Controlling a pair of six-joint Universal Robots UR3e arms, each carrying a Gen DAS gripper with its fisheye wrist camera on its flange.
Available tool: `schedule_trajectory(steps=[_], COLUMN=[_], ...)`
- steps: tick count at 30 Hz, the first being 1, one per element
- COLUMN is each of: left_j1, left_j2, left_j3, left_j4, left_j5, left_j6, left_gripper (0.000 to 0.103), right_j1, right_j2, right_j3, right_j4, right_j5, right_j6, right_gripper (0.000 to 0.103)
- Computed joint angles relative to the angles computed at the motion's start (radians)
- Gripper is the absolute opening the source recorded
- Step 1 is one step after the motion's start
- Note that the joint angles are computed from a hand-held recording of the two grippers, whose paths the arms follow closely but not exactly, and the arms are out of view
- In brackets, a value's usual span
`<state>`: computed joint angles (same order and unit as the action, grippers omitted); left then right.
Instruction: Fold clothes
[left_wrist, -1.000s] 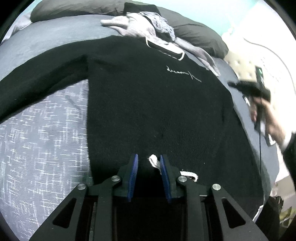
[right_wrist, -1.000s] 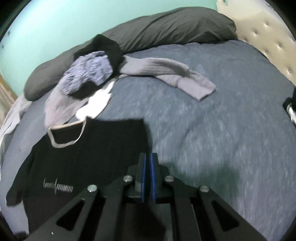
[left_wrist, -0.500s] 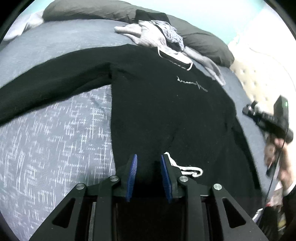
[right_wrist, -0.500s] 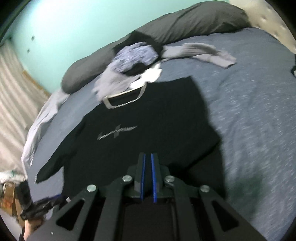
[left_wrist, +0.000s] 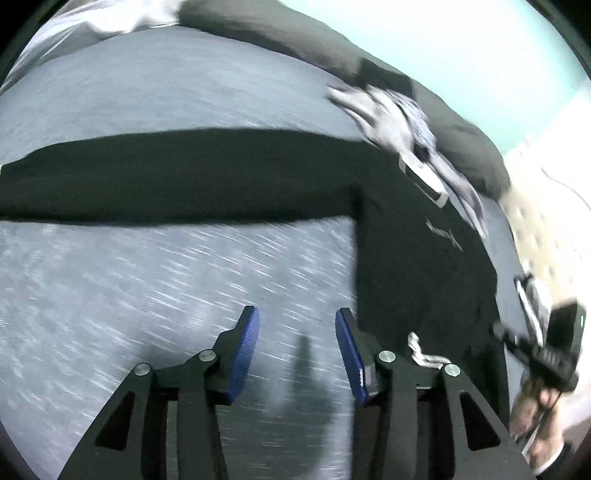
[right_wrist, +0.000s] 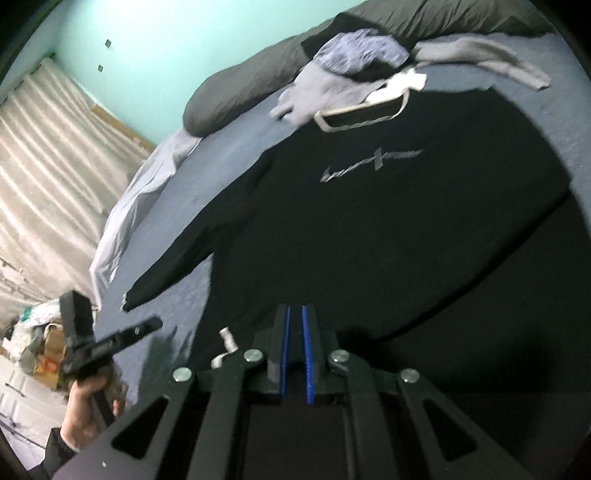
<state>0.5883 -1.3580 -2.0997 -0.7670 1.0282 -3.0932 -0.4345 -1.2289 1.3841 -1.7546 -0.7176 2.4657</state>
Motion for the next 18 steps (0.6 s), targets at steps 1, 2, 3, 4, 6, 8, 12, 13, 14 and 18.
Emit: schedule_trajectory(steps=[1, 2, 3, 4, 6, 8, 12, 13, 14, 18], left_j1=[0.035, 0.069, 0.095, 0.124, 0.172, 0.211, 0.299, 0.323, 0.345, 0.41], left_j2=[0.005, 0.006, 0.0, -0.008, -0.024, -0.043, -0.064, -0.064, -0.065, -0.075], left_j3=[0.004, 0.009, 0.018, 0.027, 0.045, 0.063, 0.082, 0.083, 0.084, 0.09], left_j4=[-0.018, -0.034, -0.043, -0.051, -0.061, -0.063, -0.085, -0.091, -0.095, -0.096], left_j5=[-0.008, -0.015, -0.022, -0.027, -0.022, -0.004, -0.023, -0.034, -0.043, -0.056], left_j6=[0.012, 0.023, 0.03, 0.039, 0.054, 0.065, 0.075, 0.073, 0.07, 0.056], left_gripper=[0.047, 0.048, 0.048, 0.048, 0.048, 0.049, 0.049, 0.049, 0.049, 0.051], right_j1=[0.001, 0.0, -0.002, -0.007, -0.019, -0.03, -0.038, -0.039, -0.04, -0.04], right_j2=[-0.016, -0.033, -0.049, -0.062, -0.077, -0.089, -0.114, -0.119, -0.119, -0.134], right_j3=[0.025, 0.049, 0.073, 0.095, 0.124, 0.145, 0.18, 0.189, 0.193, 0.218], right_j4=[0.003, 0.007, 0.006, 0.002, 0.016, 0.037, 0.046, 0.045, 0.05, 0.035], right_j5=[0.007, 0.013, 0.02, 0.026, 0.038, 0.046, 0.043, 0.047, 0.054, 0.057], right_j6=[-0.011, -0.024, -0.035, -0.042, -0.068, -0.099, -0.152, -0.161, -0.169, -0.181], right_gripper=[0.006, 0.006, 0.006, 0.006, 0.006, 0.006, 0.007, 0.007, 0.006, 0.006])
